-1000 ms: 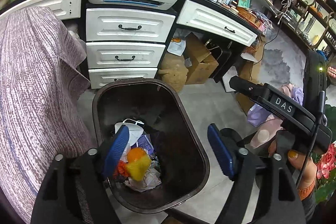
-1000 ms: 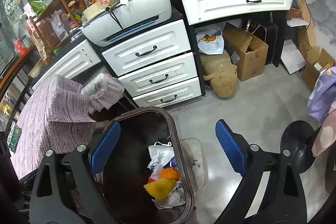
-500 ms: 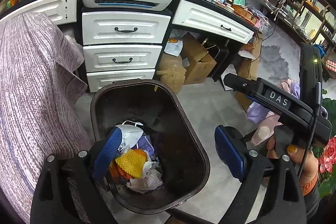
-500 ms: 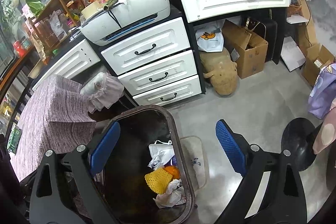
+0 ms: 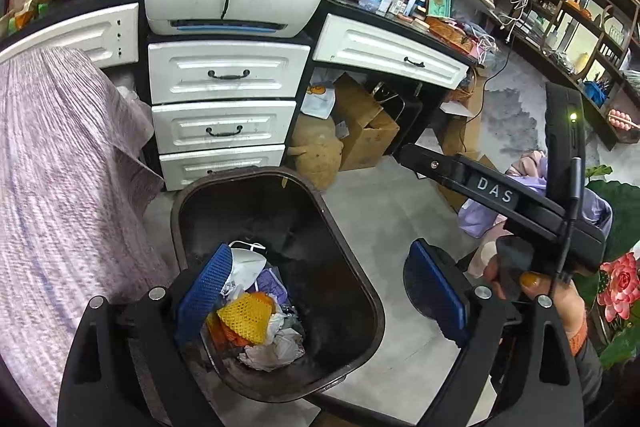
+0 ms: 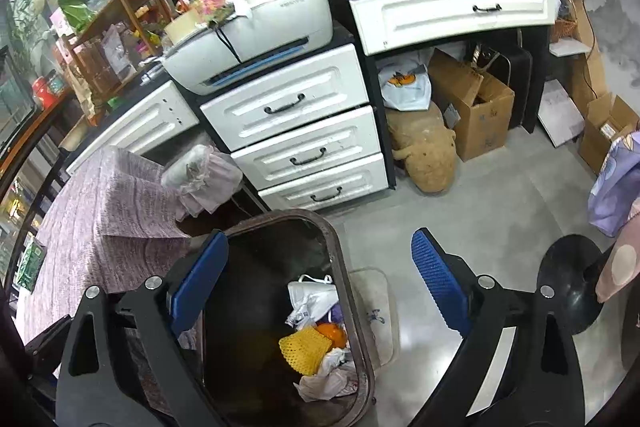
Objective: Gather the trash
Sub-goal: 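Move the open left tool back over the table toward the green carton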
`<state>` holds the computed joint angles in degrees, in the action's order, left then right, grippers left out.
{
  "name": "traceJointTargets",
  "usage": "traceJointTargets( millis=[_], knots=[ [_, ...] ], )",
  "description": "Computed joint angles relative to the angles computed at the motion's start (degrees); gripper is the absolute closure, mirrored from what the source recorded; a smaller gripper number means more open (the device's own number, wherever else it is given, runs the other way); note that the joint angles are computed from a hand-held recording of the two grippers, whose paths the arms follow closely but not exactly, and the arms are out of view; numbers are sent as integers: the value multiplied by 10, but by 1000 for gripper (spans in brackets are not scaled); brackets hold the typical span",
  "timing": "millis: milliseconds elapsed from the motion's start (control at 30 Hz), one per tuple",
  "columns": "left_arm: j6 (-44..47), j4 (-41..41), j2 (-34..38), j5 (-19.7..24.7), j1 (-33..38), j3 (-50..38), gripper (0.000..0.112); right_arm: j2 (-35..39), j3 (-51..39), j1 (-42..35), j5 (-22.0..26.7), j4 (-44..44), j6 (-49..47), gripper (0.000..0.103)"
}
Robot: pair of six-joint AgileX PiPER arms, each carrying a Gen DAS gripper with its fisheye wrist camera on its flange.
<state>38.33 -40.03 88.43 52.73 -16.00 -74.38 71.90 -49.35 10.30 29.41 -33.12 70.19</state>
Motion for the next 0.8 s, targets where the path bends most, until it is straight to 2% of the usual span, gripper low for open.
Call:
traceJointTargets(
  millis=[67, 233, 333, 467, 567, 800],
  knots=[
    [0, 3, -7, 9, 8, -4, 22, -3, -1, 2, -6, 5, -6, 11],
    [-2, -5, -10, 43, 46, -23, 21, 0, -12, -2, -31, 85, -82, 10],
    [1, -14, -6, 69, 79, -39, 21, 7, -28, 8, -31, 126, -124, 10],
    [8, -12, -8, 86, 123, -52, 21, 12, -51, 34, -24, 124, -138, 10],
    [22, -8, -6, 92, 163, -61, 21, 18, -68, 56, -12, 108, -132, 10],
    [42, 19, 50, 124, 295, -138, 21, 60, -122, 100, -15, 191, -228, 10]
  ],
)
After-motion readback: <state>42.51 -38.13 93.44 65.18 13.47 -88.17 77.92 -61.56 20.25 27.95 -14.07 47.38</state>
